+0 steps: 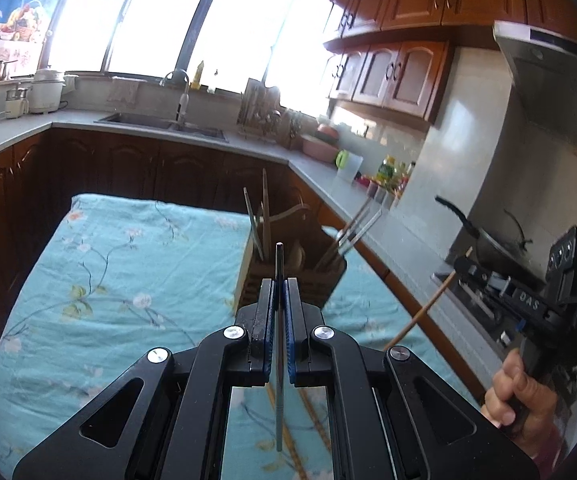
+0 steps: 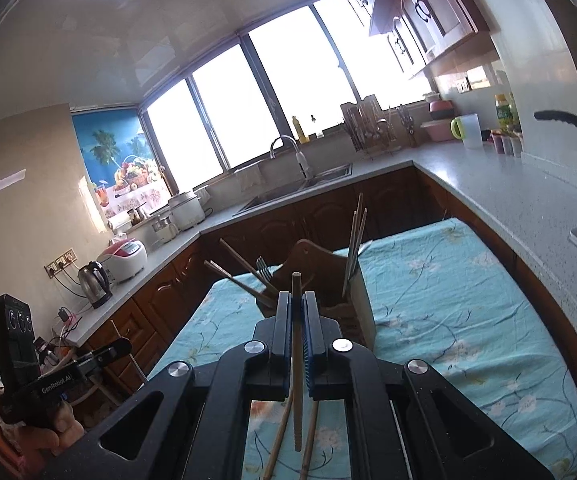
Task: Organize utensils
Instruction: 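Lift both chopsticks and lower them into the wooden holder with both tools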
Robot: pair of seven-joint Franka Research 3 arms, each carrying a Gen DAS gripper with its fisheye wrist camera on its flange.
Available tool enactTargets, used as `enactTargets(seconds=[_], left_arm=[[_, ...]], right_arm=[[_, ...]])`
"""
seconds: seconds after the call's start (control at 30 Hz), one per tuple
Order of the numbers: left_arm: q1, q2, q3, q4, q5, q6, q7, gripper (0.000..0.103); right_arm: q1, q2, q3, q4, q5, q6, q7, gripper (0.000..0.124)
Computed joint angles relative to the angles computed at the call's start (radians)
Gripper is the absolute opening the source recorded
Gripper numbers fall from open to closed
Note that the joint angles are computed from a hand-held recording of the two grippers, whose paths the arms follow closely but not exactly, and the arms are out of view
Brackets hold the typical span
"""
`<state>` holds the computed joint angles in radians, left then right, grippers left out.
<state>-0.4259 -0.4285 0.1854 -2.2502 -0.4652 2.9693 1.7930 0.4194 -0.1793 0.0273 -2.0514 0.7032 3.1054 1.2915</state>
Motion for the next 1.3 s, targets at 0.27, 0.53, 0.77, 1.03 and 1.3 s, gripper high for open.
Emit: enactTargets(seconds=[0.27, 0.53, 0.77, 1.03, 1.3], left_arm=[[-0.048, 0.088, 0.039, 0.117, -0.066, 0.058, 0.066, 0.004], [-0.098, 0.212, 0.072, 0.289, -0.259, 0.127, 0.214, 0.004], [-0.054, 0.367, 0.026, 0.490, -0.397, 0.180, 0.326, 0.004], [0.005, 0.575, 0.011, 0.685, -0.161, 0.201, 0.077, 0.004], [0.060, 0.639, -0.037, 0.664, -0.045, 0.207, -0.068, 0.004]], right_arm=[[-0.026, 0.034, 0.011, 0.053, -0.056, 0.028, 0.035, 0.005], [-0.066, 0.096, 0.030, 0.138, -0.120, 0.062, 0.082, 0.005], [-0.131, 0.183, 0.052, 0.252, -0.368, 0.097, 0.303, 0.005], [0.001, 0.328, -0.166, 0.435, -0.813, 0.089, 0.725, 0.005], [0.062, 0.424, -0.234, 0.496, -0.807, 0.078, 0.724, 0.005]])
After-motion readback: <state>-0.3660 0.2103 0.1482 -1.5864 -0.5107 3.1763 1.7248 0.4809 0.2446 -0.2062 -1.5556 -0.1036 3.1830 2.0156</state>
